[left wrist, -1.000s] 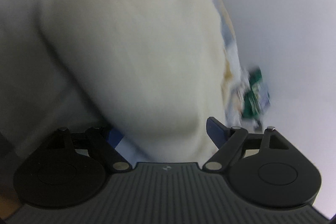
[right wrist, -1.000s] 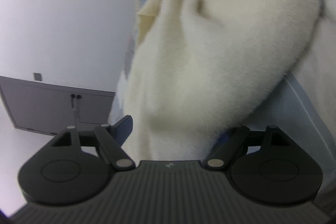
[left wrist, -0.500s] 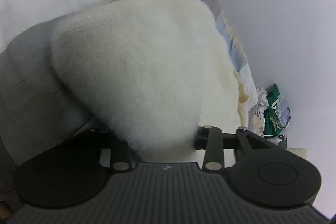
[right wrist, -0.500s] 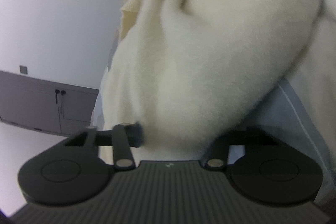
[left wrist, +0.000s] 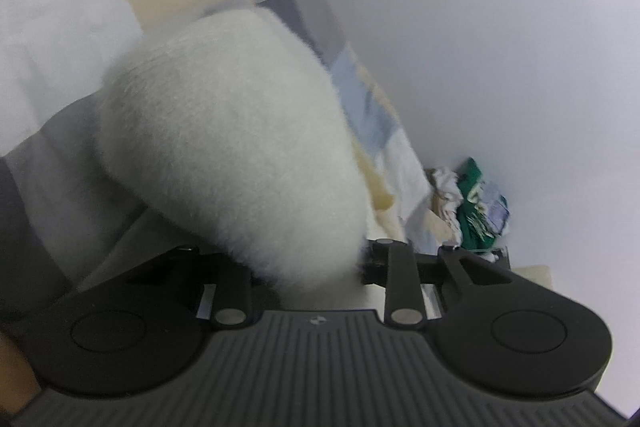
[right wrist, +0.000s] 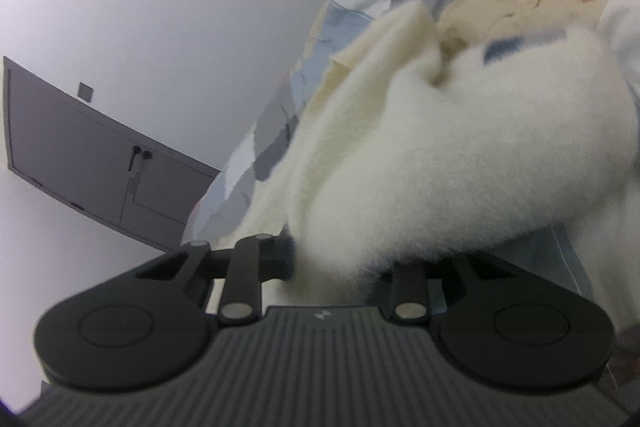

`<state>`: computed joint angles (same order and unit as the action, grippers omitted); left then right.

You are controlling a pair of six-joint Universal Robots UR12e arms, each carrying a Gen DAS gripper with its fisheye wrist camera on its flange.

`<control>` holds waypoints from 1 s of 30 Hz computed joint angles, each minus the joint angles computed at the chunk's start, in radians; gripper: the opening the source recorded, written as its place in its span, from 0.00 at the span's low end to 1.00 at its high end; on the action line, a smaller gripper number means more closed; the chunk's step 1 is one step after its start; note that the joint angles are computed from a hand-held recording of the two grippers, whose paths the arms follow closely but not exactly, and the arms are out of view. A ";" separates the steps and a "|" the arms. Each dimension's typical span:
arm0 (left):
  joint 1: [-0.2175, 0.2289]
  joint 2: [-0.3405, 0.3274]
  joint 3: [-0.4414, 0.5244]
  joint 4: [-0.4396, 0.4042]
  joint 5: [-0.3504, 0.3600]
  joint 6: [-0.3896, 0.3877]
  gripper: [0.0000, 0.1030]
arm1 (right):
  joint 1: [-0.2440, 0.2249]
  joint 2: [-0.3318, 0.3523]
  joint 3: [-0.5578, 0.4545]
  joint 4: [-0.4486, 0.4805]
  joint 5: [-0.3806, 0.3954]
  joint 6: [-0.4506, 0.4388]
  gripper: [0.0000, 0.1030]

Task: Fold large clothes

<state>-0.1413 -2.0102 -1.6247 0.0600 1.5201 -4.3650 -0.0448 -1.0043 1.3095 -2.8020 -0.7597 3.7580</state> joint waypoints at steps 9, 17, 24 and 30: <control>-0.032 0.081 -0.089 0.027 -0.027 0.052 0.32 | -0.048 -0.104 0.121 0.017 0.077 0.010 0.32; -0.011 0.066 -0.092 -0.002 -0.111 0.042 0.60 | -0.044 -0.112 0.127 0.084 0.049 -0.077 0.34; -0.014 0.053 -0.076 0.048 -0.082 0.109 0.60 | -0.054 -0.105 0.111 0.083 0.100 -0.120 0.51; -0.005 0.024 0.009 0.005 -0.079 0.253 0.61 | -0.040 -0.058 0.012 0.106 0.085 -0.150 0.52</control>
